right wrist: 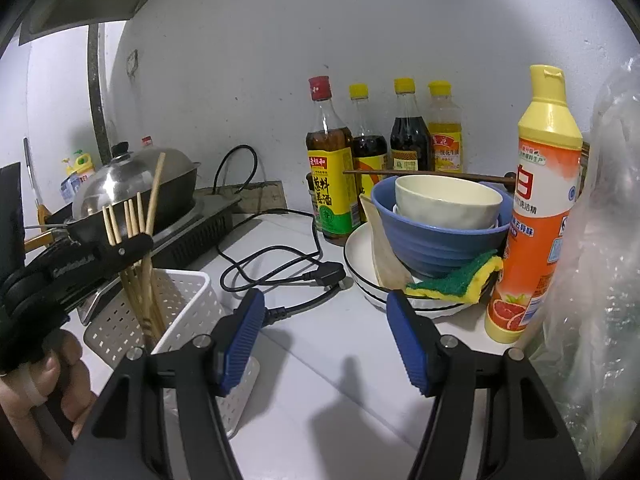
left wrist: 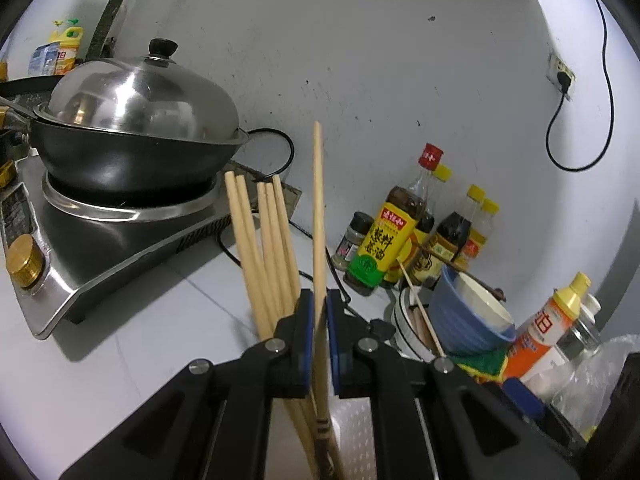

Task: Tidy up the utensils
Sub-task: 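Lower the left gripper's chopstick into the holder and open the left gripper, then move both open grippers back over the chopstick pile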

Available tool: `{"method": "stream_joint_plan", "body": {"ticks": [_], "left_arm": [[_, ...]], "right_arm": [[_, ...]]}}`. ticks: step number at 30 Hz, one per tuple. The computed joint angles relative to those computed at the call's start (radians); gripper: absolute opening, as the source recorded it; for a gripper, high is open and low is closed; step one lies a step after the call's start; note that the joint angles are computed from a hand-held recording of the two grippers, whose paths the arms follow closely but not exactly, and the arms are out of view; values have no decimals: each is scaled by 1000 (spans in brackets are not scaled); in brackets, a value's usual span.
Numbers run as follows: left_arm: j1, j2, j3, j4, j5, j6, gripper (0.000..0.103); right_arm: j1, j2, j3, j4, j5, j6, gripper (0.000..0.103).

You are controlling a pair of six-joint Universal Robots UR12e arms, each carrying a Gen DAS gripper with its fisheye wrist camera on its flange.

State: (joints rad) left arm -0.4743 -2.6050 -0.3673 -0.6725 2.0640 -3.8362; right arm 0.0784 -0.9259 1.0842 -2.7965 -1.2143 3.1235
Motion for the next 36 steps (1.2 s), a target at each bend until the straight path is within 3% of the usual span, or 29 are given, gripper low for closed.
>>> {"method": "stream_joint_plan", "body": {"ticks": [9, 11, 13, 26, 36], "left_arm": [[-1, 68, -104, 6, -54, 21, 8], [-1, 88, -134, 11, -69, 35, 29], [-3, 108, -168, 30, -74, 54, 37], [-5, 254, -403, 96, -95, 102, 50], [4, 346, -561, 144, -122, 76, 51]], "right_arm": [[0, -3, 6, -6, -3, -1, 62], [1, -3, 5, -1, -7, -2, 62], [1, -3, 5, -2, -9, -3, 62], [2, 6, -18, 66, 35, -21, 62], [18, -21, -22, 127, -26, -53, 62]]}}
